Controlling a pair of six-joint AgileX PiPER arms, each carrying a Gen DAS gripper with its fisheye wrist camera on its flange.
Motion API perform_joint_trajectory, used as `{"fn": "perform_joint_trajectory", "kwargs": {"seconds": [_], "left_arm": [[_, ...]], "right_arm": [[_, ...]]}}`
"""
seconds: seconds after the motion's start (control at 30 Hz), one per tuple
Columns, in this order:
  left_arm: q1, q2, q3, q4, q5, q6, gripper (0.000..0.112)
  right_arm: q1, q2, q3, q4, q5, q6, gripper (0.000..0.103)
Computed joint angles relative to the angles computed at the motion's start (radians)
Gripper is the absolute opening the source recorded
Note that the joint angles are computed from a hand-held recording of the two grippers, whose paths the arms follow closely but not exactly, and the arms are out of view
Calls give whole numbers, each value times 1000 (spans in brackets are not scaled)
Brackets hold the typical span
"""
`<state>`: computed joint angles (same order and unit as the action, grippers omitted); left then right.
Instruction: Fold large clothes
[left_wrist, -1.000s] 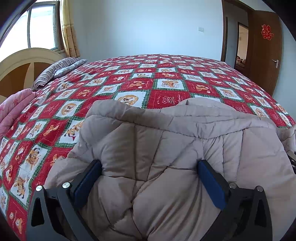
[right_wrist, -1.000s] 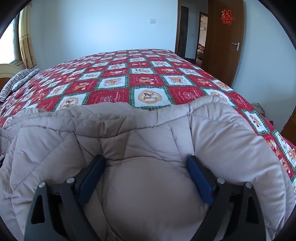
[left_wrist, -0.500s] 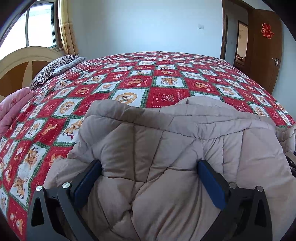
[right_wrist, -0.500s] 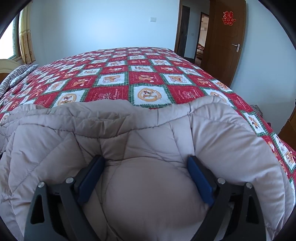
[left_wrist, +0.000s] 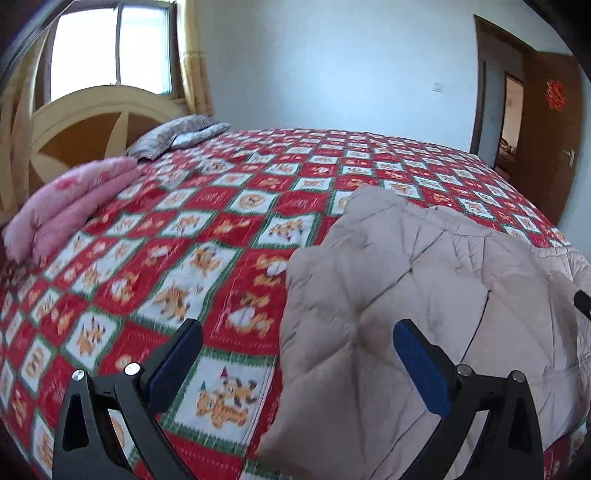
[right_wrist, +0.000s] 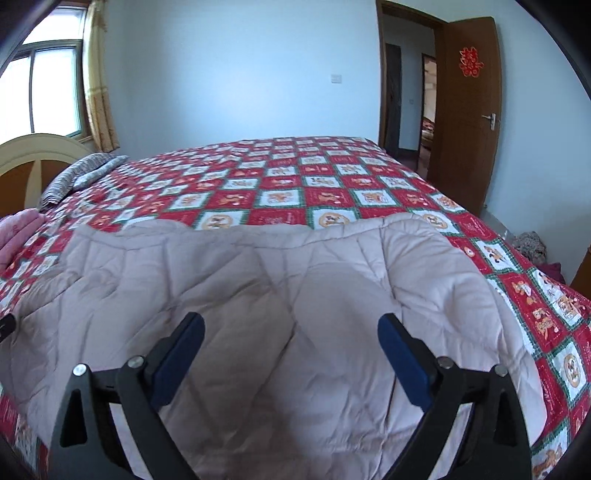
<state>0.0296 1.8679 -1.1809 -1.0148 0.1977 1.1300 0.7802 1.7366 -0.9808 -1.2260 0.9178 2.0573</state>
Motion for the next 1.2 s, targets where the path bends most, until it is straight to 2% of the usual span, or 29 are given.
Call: {"fn": "perform_joint_trajectory", "kwargs": {"seconds": [0.13, 0.17, 0.2, 0.23, 0.27, 0.33, 0.43, 0.5, 0.6, 0.7, 0.77, 0.8, 0.87, 0.93, 1.03, 1.2], "left_arm": [[96, 10, 65, -272, 114, 193, 102], [109, 16, 72, -293, 148, 199, 102], [111, 28, 69, -273, 174, 169, 102], [104, 43, 58, -237, 188, 128, 102], [95, 57, 55, -235, 193, 124, 102], [74, 81, 42, -218, 199, 97, 102], [70, 134, 7, -242, 259, 105, 102], [81, 161, -7, -319, 292, 147, 102], [87, 178, -22, -389, 334, 184, 101], [73, 180, -30, -400, 337, 194, 82], [74, 171, -18, -432, 360, 244, 59], [72, 160, -5, -452, 360, 277, 54], [81, 141, 14, -474, 380, 319, 37], [96, 122, 20, -472, 419, 331, 26], [116, 82, 32, -475, 466, 354, 20], [149, -9, 59, -486, 541, 383, 18]], "right_arm": [[147, 76, -41, 6, 117, 15, 99], [163, 104, -54, 12, 139, 17, 99], [171, 126, -59, 14, 135, 27, 99], [162, 132, -51, 12, 92, 28, 99], [145, 144, -49, 21, 34, 16, 99], [121, 158, -41, 21, -18, 27, 99], [71, 149, -30, 51, -95, 5, 102], [55, 170, -61, 100, -102, -55, 103], [65, 217, -126, 154, -47, -130, 103], [72, 237, -154, 172, -14, -158, 103], [74, 238, -154, 174, -7, -159, 103], [75, 237, -153, 172, -6, -158, 103], [77, 241, -158, 173, 2, -161, 103], [79, 245, -162, 170, 12, -165, 103], [88, 248, -162, 161, 10, -159, 97], [137, 267, -195, 164, 64, -174, 87]]}}
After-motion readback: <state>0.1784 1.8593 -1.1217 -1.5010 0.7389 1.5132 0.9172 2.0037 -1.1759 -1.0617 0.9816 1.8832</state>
